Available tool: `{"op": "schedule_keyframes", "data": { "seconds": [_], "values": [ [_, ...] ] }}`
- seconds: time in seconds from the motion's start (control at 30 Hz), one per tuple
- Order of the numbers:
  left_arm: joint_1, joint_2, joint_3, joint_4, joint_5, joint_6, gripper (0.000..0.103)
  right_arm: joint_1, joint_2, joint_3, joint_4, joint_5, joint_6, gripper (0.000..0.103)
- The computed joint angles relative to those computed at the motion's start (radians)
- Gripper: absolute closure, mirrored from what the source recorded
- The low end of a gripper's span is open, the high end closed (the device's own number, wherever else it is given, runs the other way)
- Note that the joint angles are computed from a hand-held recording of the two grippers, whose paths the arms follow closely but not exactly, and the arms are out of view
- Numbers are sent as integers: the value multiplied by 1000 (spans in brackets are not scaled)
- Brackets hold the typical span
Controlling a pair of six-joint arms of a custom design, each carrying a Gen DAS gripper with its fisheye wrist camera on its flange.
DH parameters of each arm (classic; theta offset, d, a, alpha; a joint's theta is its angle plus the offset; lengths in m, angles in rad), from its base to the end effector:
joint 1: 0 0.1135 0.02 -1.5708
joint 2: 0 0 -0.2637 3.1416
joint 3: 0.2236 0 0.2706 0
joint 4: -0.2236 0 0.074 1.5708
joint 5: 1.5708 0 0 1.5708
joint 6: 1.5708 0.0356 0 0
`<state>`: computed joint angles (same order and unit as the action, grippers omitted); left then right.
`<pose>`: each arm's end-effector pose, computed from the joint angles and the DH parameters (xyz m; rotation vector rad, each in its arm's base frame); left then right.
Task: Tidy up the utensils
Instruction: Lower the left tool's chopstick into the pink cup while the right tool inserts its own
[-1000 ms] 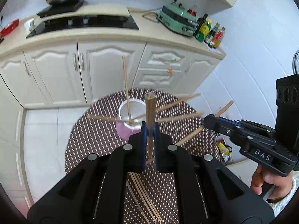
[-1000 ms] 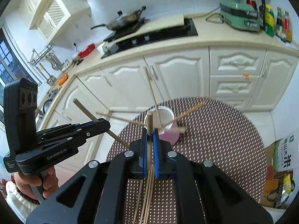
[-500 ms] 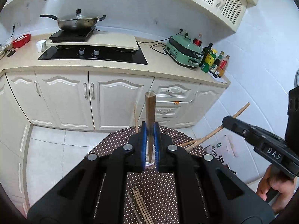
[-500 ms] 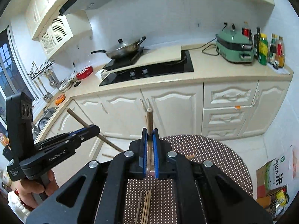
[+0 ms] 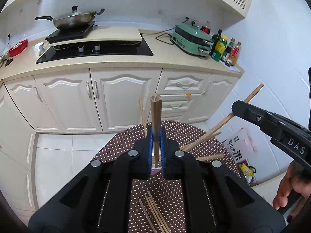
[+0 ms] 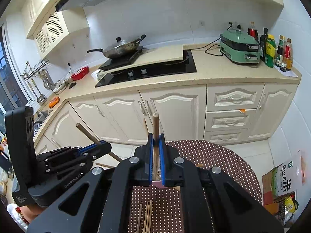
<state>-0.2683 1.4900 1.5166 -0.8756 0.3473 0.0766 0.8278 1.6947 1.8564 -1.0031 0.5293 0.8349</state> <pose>0.3168 -0.0997 0.3627 0.5706 2.3462 -0.5077 0.2657 0.2626 0.3988 0.2427 2.2670 0.2255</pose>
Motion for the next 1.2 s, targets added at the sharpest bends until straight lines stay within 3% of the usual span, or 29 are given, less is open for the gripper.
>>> {"op": "schedule_keyframes", "data": {
  "seconds": [1.2],
  "values": [
    [-1, 29, -102, -57, -10, 36, 95, 27, 35, -191, 77, -113, 113, 98]
  ]
}}
